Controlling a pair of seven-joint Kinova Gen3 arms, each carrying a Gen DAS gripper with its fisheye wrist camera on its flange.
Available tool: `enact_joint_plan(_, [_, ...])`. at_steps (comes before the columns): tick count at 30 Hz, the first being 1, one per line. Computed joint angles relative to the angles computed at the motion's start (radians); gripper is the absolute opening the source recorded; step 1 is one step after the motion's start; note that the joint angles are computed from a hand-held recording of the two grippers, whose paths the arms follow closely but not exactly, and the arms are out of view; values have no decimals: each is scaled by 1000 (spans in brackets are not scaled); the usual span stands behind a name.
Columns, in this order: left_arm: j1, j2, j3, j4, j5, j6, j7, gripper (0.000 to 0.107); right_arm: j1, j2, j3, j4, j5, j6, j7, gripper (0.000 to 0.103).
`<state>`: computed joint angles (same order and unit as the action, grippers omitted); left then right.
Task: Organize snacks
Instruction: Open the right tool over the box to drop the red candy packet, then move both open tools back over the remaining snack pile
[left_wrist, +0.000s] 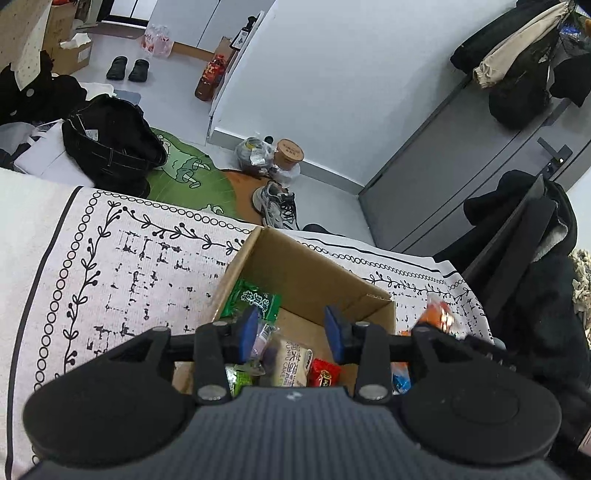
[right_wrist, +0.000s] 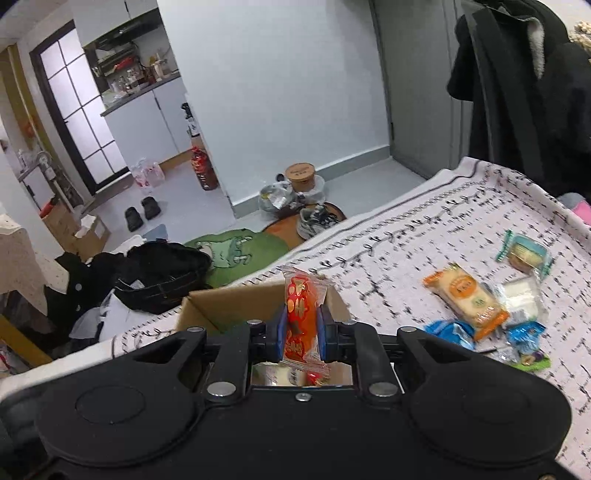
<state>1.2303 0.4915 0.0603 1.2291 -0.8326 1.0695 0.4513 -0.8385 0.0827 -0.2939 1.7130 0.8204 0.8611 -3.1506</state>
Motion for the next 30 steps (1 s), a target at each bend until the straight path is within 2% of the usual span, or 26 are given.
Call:
enact_joint_plan(4, [3, -3, -2, 5, -5, 2, 13, 43, 26, -4, 7, -6, -64, -57, 88, 23])
enact_joint_plan(6, [4, -2, -2, 4, -7, 2, 21, 45, 23, -9, 6, -4, -55, -47, 86, 39])
enact_joint_plan(10, [1, 11, 3, -15, -6, 1, -2, 50, 33, -31, 2, 16, -68, -16, 81, 47])
enact_joint_plan(12, [2, 21, 2, -32, -2, 4, -21, 56, 45, -45, -2, 33, -77, -10, 77, 52])
enact_joint_plan(16, [12, 49, -8, -84, 9, 28, -57, 73, 74, -82, -17, 73, -89, 8, 70, 56])
enact_joint_plan(19, [23, 76, -18, -137, 19, 56, -96, 79, 105, -115, -29, 107, -103, 7, 69, 59])
enact_joint_plan(23, [29, 118, -28, -224, 53, 88, -173, 81, 165, -163, -41, 153, -131, -14, 73, 62])
enact_joint_plan(30, [51, 212, -69, -420, 118, 160, -325, 82, 278, -238, -40, 218, -240, -66, 158, 63])
